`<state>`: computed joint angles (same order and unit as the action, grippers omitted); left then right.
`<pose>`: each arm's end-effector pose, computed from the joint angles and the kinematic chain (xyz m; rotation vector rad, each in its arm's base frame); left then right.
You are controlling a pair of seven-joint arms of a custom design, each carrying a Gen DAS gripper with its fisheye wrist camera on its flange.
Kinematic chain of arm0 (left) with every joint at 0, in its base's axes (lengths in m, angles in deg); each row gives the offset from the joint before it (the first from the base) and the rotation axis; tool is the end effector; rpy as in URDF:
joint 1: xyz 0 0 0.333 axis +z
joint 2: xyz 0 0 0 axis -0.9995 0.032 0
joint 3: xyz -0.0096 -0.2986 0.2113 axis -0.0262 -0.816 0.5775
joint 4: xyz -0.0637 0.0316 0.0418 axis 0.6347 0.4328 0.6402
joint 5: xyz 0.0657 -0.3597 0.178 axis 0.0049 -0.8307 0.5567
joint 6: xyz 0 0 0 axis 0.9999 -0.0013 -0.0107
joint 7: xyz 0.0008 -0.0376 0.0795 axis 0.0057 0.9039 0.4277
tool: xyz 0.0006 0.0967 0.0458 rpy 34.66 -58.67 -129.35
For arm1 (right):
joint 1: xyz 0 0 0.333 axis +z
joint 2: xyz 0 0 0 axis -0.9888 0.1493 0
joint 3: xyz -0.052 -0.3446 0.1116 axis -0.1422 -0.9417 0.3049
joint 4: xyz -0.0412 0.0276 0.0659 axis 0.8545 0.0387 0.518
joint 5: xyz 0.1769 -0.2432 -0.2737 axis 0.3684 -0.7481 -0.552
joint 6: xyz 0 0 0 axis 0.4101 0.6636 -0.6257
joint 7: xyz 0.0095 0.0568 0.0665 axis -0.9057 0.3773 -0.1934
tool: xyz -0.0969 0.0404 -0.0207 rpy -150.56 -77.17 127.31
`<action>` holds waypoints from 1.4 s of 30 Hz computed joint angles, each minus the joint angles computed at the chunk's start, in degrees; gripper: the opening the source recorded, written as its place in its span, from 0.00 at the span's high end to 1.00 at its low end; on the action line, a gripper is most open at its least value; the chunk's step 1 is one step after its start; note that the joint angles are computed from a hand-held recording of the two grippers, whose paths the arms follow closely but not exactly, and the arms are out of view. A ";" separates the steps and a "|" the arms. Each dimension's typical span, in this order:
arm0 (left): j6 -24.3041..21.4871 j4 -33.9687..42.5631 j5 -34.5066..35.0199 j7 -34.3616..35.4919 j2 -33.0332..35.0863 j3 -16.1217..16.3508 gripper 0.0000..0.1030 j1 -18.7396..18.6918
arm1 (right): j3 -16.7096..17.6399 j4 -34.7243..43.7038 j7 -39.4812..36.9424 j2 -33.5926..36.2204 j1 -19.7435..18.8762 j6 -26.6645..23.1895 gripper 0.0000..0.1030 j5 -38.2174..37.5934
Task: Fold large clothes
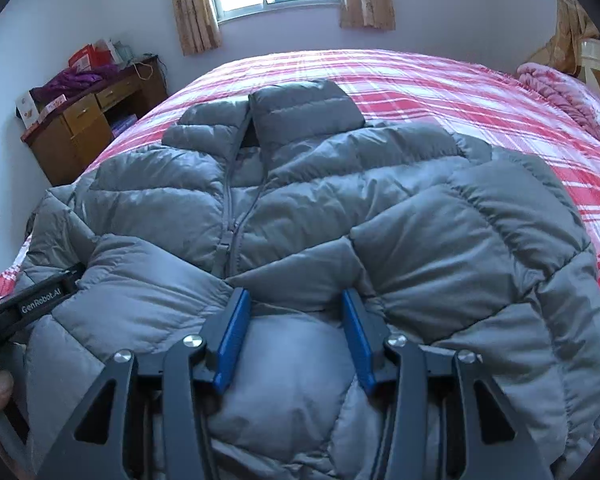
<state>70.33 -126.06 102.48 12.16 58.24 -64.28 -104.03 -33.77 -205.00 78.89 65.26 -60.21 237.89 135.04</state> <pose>0.5112 -0.2522 0.4227 -2.2172 1.1288 -0.3228 0.4774 0.1098 0.4305 -1.9869 1.4671 -0.4944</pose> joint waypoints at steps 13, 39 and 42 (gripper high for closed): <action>-0.18 -0.39 -0.05 0.65 -0.45 -0.04 0.01 0.30 | -0.18 0.80 -4.36 0.10 0.22 -0.87 0.51 5.20; 4.06 34.93 -17.70 28.99 17.45 4.76 0.01 4.96 | 0.71 37.65 27.29 17.57 -11.73 -28.48 0.02 -25.58; 2.45 41.56 -20.28 33.87 22.51 5.42 0.01 4.11 | 0.65 42.34 31.46 21.61 -11.57 -30.27 0.02 -28.35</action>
